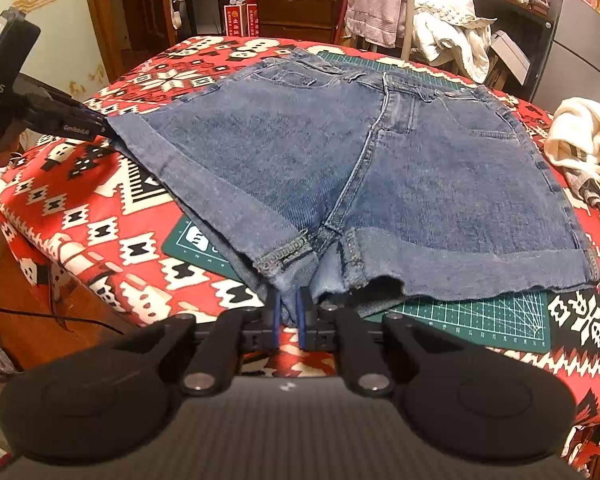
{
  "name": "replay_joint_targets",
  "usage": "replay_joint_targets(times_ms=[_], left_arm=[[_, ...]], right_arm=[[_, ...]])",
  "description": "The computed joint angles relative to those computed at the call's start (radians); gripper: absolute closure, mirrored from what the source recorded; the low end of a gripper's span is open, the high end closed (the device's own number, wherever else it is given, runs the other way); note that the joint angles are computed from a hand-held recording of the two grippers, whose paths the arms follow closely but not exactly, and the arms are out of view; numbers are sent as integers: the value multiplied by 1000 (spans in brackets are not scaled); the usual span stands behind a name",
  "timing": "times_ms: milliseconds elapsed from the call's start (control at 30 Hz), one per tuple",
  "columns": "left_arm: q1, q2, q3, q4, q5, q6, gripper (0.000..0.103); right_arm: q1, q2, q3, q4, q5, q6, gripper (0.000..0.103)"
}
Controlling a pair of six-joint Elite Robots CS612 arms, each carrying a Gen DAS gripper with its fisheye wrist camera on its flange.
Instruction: Fold clothes
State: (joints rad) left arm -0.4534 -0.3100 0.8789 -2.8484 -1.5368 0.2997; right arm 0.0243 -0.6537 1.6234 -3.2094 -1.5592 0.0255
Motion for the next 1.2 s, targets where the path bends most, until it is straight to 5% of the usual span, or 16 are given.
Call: replay_joint_targets(times_ms=[300, 700, 1000, 1200], left_arm=[[-1, -84, 158, -77, -33, -37, 77], [-95, -172, 336, -222, -314, -115, 69], [-183, -140, 338, -319, -151, 3, 63], [-205, -113, 317, -343, -60, 61, 63]], right_arm=[[-50, -62, 114, -152, 84, 62, 93], [-152, -97, 211, -276, -16, 73, 85], [-219, -59, 199, -280, -97, 14, 76], [-243, -18, 154, -268, -122, -23, 76]])
